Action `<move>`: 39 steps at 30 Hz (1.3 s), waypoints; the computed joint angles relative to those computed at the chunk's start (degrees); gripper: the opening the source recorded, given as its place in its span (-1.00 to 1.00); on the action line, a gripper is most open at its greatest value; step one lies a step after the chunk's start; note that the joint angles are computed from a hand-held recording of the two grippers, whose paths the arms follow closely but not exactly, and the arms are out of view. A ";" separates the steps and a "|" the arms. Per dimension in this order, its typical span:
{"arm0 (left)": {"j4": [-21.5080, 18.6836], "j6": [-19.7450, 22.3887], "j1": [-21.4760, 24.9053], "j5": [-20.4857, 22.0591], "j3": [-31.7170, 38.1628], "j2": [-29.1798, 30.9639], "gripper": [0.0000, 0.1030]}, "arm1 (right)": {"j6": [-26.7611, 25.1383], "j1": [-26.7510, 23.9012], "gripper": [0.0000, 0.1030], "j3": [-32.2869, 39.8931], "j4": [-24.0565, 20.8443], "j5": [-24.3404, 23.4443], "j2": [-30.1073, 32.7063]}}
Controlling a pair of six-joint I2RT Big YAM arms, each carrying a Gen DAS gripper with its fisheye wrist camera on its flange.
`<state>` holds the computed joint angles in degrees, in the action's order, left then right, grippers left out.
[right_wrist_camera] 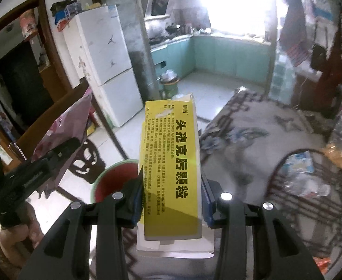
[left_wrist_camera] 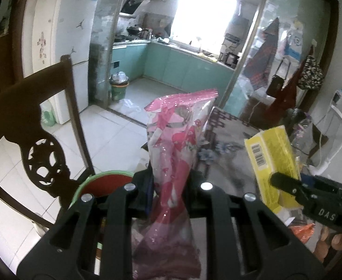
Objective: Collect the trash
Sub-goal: 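Carry both items over the red bucket and open both grippers to drop them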
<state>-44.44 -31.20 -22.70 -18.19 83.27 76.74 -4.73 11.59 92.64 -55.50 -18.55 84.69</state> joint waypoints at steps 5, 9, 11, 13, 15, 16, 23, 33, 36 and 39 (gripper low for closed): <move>-0.77 0.02 3.95 2.13 -1.86 -0.36 -0.65 | 1.39 3.50 -0.25 3.14 -2.73 -1.40 4.66; -1.02 -0.16 6.37 3.82 -3.09 -0.44 -0.65 | 1.84 5.91 -0.25 6.61 -5.05 -1.29 8.90; -1.26 -0.10 7.44 4.60 -3.37 -0.18 -0.65 | 1.81 6.99 -0.25 7.86 -5.92 -0.83 10.43; -1.37 -0.07 8.35 5.20 -3.65 0.07 -0.65 | 1.62 7.88 -0.25 9.17 -6.67 -0.44 11.83; -1.44 0.09 9.36 5.82 -3.83 0.47 -0.65 | 1.34 8.70 -0.25 10.19 -7.04 0.07 12.94; -1.60 0.11 9.87 6.15 -3.80 0.78 -0.65 | 1.15 9.14 -0.25 10.99 -7.46 0.32 13.64; -2.02 0.29 12.16 7.86 -3.67 2.65 -0.65 | 0.51 10.44 -0.25 13.46 -8.65 1.23 15.94; -2.54 0.78 12.71 8.93 -3.14 4.55 -0.65 | 0.81 10.54 -0.25 14.16 -9.08 1.41 16.85; -3.42 0.59 12.88 9.24 -2.68 5.70 -0.65 | 0.96 10.22 -0.25 14.07 -8.76 0.66 17.05; -3.94 -0.06 13.00 9.23 -2.73 6.44 -0.65 | 0.76 10.11 -0.25 15.01 -9.36 0.36 17.97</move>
